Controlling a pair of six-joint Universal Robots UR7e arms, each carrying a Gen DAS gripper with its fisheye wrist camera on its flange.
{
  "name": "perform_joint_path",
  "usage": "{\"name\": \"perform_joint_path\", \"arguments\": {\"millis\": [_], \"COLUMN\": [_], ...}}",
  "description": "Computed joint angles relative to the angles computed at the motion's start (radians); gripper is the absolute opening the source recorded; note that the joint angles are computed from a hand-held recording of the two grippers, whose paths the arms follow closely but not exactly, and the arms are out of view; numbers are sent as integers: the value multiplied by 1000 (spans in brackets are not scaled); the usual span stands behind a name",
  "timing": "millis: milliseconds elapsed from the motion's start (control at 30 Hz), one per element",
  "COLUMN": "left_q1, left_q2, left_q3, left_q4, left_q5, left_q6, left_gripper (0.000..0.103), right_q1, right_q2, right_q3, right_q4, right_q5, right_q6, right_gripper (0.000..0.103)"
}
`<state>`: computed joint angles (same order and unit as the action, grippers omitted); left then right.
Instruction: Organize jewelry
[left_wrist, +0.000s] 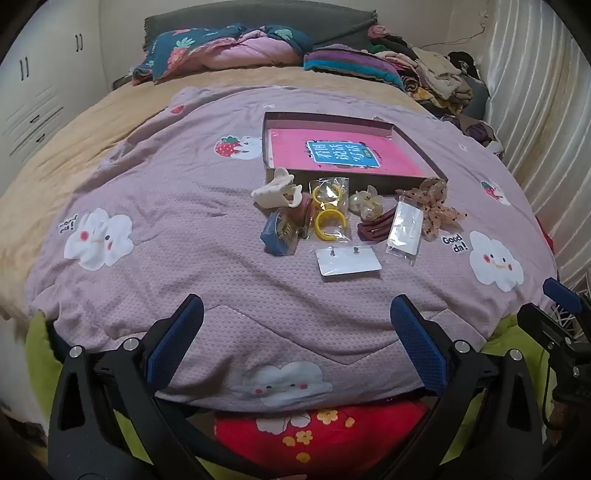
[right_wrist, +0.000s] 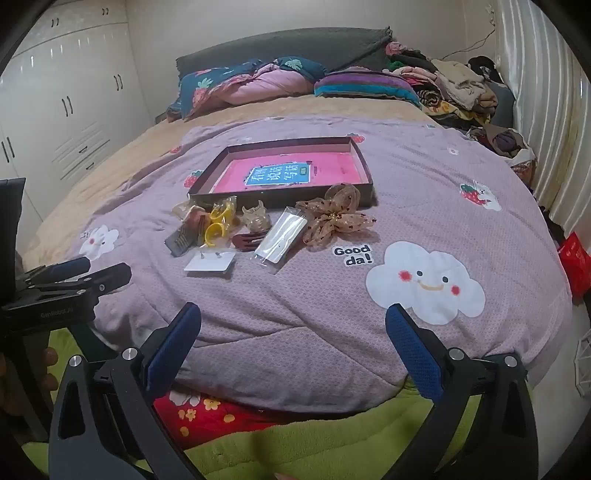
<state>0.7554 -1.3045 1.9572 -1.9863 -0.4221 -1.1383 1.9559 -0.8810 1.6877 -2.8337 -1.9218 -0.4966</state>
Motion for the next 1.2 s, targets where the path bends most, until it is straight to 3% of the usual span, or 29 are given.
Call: {"name": "perform_joint_path", "arguments": {"millis": [1200], "left_q1": [-1], "left_q2": [0], "left_q3": [3], "left_q4": [-2], "left_q5": [10], "left_q6": [3], "left_gripper": [95], "right_q1": [0], "right_q2": [-5], "right_q3": [4], "right_q4": [-1], "right_q5": [5], "right_q6": [3], "right_gripper": [99]}}
